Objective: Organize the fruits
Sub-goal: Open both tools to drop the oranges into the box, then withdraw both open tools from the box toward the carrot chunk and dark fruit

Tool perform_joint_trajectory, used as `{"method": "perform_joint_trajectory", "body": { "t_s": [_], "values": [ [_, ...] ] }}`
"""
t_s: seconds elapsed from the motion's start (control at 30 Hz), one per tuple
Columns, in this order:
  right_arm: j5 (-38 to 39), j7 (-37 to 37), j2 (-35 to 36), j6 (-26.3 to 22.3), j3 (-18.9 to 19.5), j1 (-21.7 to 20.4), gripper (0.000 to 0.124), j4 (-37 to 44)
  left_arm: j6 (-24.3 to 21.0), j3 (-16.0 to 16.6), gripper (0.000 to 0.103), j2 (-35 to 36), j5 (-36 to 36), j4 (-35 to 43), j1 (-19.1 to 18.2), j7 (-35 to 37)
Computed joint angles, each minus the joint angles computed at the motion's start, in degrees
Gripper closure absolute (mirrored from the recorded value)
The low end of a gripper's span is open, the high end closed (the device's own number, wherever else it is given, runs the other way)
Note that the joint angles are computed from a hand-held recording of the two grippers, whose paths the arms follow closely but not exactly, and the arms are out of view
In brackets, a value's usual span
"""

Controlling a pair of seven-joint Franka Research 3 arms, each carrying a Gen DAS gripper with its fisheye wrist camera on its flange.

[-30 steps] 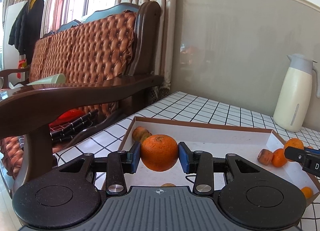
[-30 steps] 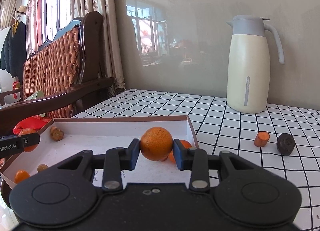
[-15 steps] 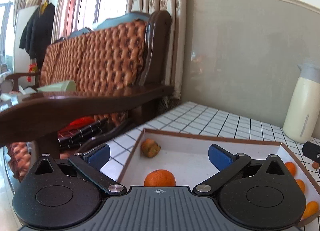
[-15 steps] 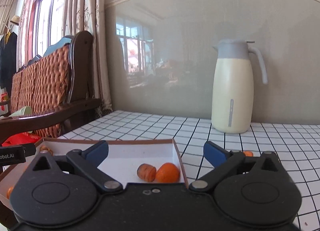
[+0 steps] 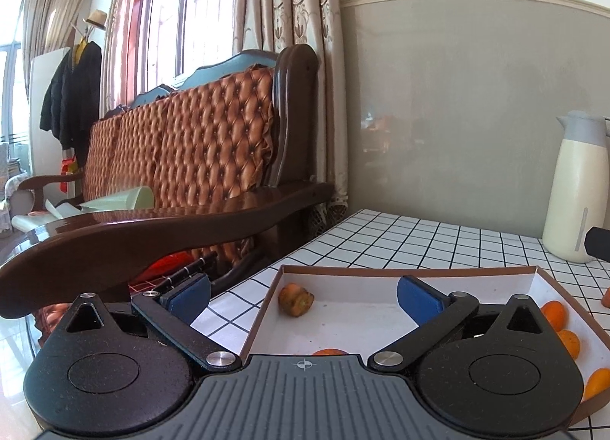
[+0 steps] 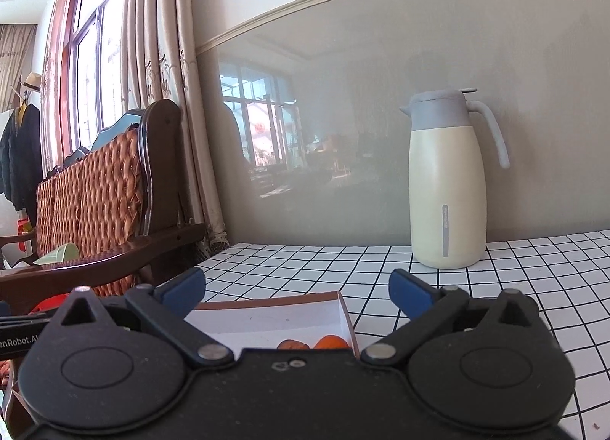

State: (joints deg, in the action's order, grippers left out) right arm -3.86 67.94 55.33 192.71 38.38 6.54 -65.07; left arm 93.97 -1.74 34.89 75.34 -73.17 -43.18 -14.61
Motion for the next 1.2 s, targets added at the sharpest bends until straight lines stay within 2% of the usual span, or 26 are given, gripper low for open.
{"method": "perform_joint_trajectory", "body": {
  "t_s": [0.2,0.53,0.8,1.0,1.2],
  "values": [
    [-2.5,0.3,0.2,1.1,2.4,-2.0,0.027,-1.3,-0.2,0.2,0.000,0.8,0.1,1.3,-0.5,1.2],
    [-5.5,1.9,-0.4,1.6,3.9,-4.4,0.027,-3.6,1.2,0.9,0.000,2.6,0.3,4.2,-1.4,3.1],
    [-7.4,0.4,-0.2,-0.5,8.7,-8.6,0.027,-5.7,2.5,2.4,0.000,5.4,-0.3,8.6,-2.6,5.1],
    [-5.4,-1.9,-1.3,-1.5,9.1,-9.8,0.027,-7.1,4.2,3.6,0.000,7.4,-1.0,11.8,-3.3,6.8],
    [-1.2,-3.9,-2.7,-2.3,7.6,-9.9,0.027,-8.0,6.7,5.2,0.000,11.3,-2.1,18.0,-3.8,10.1]
  ]
}}
